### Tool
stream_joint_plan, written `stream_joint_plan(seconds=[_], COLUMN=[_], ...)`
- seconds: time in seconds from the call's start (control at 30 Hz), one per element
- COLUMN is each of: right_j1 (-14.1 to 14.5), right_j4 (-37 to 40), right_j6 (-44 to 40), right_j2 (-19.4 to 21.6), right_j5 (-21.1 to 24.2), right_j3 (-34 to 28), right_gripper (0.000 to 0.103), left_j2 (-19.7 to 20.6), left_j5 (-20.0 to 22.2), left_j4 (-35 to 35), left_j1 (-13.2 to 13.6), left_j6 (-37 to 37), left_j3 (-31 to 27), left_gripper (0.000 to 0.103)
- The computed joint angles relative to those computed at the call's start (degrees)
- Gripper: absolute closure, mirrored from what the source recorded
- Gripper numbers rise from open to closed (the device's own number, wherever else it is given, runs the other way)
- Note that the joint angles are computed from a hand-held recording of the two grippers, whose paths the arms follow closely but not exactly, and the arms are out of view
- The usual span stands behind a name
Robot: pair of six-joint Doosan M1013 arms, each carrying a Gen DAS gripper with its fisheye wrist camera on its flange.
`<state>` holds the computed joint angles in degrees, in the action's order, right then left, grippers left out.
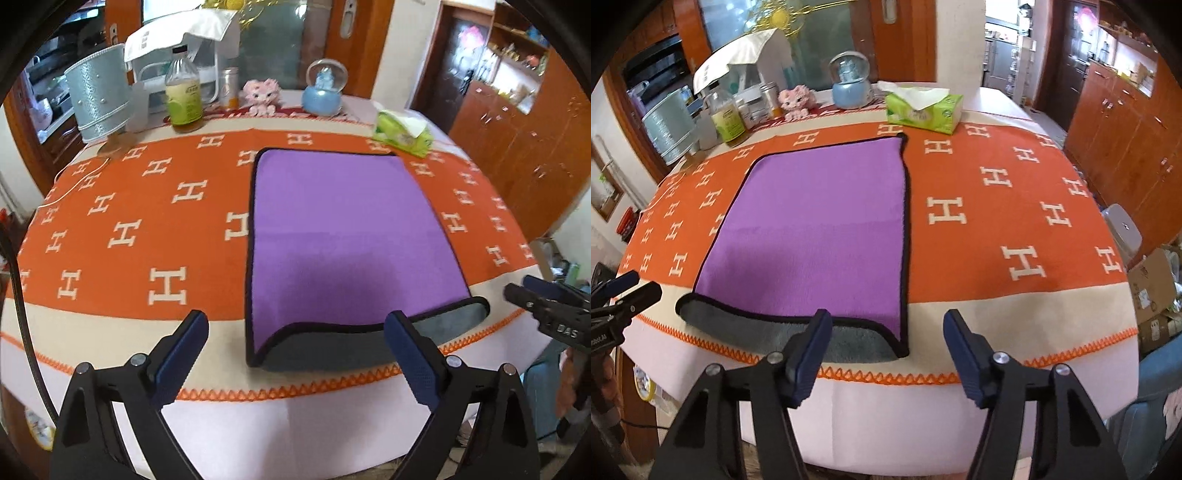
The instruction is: Fold towel
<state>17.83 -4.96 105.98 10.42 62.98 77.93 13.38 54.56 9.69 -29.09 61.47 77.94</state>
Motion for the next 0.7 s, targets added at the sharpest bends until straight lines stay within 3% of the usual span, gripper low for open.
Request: stream_joint_plan(seconds=[0.1, 0.2, 0.27, 0.37, 0.43, 0.57, 0.7], right_j1=[-0.08, -0.49, -0.73, -1.42, -1.89, -2.62, -3.49], right_j4=[1.59, 4.05, 5.04, 7.16, 8.61, 10.57, 13.49], right_j6=[-3.58, -6.96, -8.75, -11.90, -13.71, -16.60, -20.25], right_j2=[-0.14, -0.32, -0.33, -0.20, -0.19, 0.13, 0.67], right_j5=[-1.36, -2.80, -3.52, -4.36, -4.76, -5.06, -4.23], right_j3=[1.00, 2.09, 2.61, 3.17, 3.51, 3.75, 3.70], right_gripper=[0.047, 0.048, 0.049, 0.051, 0.053, 0.056, 0.068], left_j2=[-1.24, -1.36, -0.99, 0.10, 0.75, 1.72, 1.87], left_j5=[-5.28, -6.71, -6.17, -3.71, -2.30, -0.65, -0.76], left_j4=[-1.22, -5.35, -7.34, -7.60, -7.10, -12.89, -13.87], left_j1=[0.24, 1.08, 1.46, 1.32, 1.24, 2.42, 2.64], left_j6=[3.28, 6.94, 10.22, 14.22, 15.27, 20.62, 25.01], left_j3=[2.59, 3.18, 2.98, 2.05, 1.55, 0.91, 1.01], left_gripper=[0.008, 0.008, 0.009, 0.019, 0.019, 0.019, 0.022])
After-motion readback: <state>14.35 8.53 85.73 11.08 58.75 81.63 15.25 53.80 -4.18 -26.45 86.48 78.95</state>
